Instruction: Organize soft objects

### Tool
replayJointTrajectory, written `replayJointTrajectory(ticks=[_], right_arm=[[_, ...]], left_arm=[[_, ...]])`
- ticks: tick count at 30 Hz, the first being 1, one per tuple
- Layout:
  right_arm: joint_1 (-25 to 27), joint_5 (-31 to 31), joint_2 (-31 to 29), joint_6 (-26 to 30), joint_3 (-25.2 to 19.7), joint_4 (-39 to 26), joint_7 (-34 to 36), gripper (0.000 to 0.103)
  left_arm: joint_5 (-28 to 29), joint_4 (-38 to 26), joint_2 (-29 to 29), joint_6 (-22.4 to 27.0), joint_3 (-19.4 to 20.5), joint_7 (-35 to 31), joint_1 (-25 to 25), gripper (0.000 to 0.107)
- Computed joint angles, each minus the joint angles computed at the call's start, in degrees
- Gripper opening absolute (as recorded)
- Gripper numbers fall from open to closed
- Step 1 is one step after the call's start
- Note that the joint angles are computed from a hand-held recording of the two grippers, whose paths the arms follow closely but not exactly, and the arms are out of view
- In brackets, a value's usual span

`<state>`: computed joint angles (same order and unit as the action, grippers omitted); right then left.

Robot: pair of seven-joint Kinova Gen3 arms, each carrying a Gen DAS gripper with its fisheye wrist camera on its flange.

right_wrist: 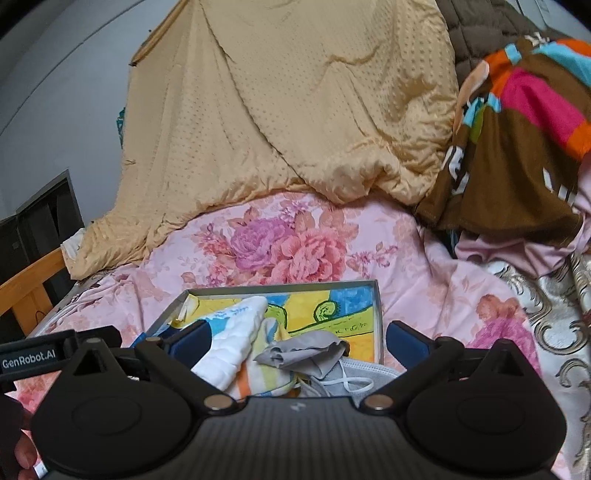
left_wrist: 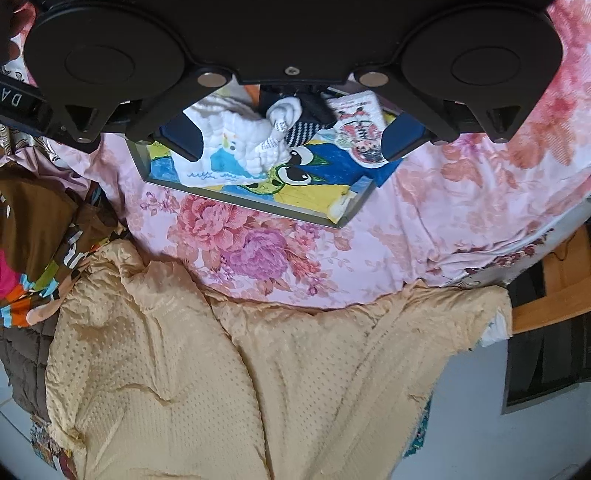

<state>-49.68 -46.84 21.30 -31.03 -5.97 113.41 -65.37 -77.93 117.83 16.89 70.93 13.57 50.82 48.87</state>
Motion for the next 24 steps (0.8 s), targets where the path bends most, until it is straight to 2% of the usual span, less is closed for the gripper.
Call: replayJointTrajectory(ticks=[6, 10, 18, 24], right_arm=[[-3.6, -4.8, -2.8, -5.0, -0.9, 3.4, 6.1, 0.103], [-4.3, -8.8, -4.1, -7.6, -3.2, 5.4, 9.5, 0.103], [-5.7, -13.3, -6.2, -10.8, -7.1, 8.4, 14.1, 0.103], [-6.3, -15.1, -7.2, -12.8, -9.0, 10.3, 14.5, 0.103]], left_arm=[[3.1, 1.4, -0.1, 5.3, 1.7, 7.3, 4.6, 0.102], [5.0, 1.9, 0.1, 8.8, 3.0, 11.0, 7.6, 0.102], [9.7, 1.8, 1.7, 15.2, 5.0, 13.6, 13.9, 0.102], [13.7, 1.8, 1.1, 17.3, 5.7, 14.5, 16.2, 0.102]])
